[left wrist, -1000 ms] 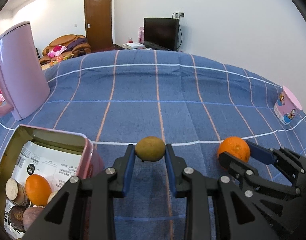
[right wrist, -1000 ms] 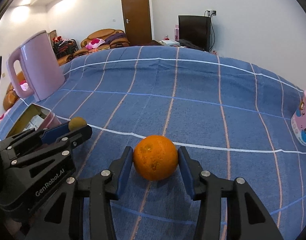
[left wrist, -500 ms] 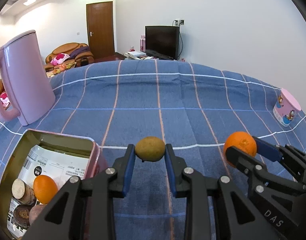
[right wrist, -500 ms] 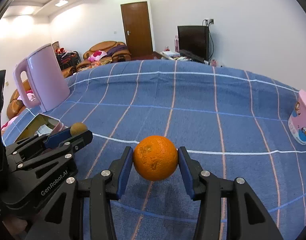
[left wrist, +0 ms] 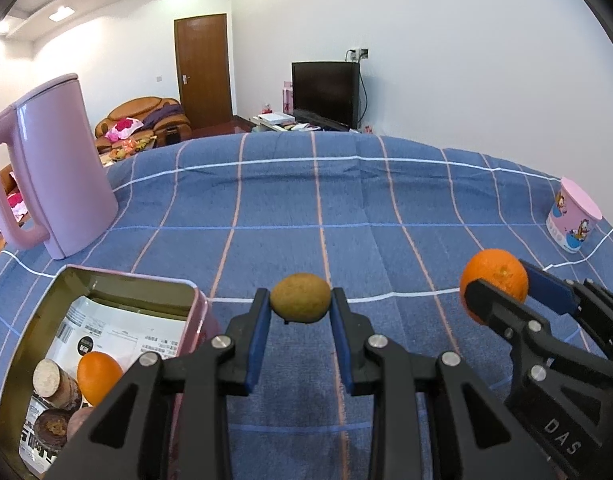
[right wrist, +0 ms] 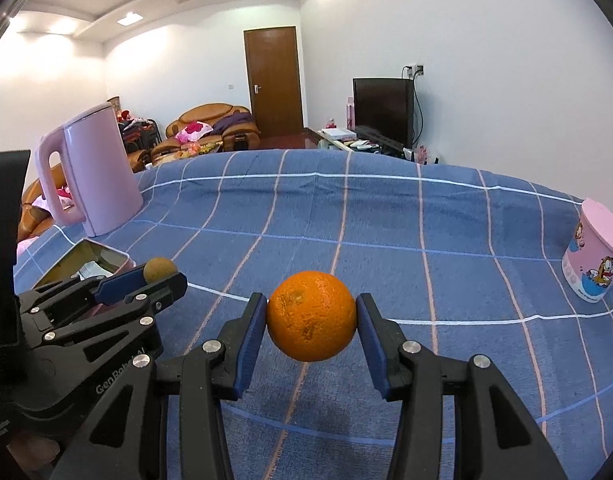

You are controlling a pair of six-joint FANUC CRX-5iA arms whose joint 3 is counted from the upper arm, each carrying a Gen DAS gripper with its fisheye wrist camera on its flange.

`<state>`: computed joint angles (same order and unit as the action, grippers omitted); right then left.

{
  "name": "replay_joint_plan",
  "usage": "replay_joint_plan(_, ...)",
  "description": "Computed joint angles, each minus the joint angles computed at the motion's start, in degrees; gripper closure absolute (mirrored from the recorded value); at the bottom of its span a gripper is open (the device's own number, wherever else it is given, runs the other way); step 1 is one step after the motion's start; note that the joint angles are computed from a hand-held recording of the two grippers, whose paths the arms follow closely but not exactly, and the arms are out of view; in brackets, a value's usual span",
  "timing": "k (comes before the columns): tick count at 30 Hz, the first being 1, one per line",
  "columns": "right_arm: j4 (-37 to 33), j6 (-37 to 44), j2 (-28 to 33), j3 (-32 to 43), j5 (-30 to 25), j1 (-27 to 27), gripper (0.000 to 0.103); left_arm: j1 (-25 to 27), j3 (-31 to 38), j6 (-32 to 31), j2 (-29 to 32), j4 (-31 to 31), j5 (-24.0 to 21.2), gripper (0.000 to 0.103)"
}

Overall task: Organize fruits
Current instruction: 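Lift the kiwi and orange off the cloth with both grippers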

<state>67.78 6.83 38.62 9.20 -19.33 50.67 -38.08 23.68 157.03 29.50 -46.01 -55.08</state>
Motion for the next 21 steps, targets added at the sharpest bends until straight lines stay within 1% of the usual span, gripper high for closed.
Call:
replay_joint_plan(12, 20.4, -17.9, -1.6, -4.5, 1.8, -2.7, 0.055, -1.9, 0.2, 2.2, -0.2, -4.0, -1.8, 0.072)
replay_joint_plan(16, 29.4, -26.0, -2.6, -6.3, 2.2, -4.0, 0.055, -2.4, 0.3, 3.3, -0.1, -5.4, -2.6, 0.072)
replay_joint_plan(21, 36.5, -32.1, -3.2, -7.3, 2.5, -5.2, 0.055, -3.1, 0.6, 4.4, 0.0, -7.0, -3.4, 0.072)
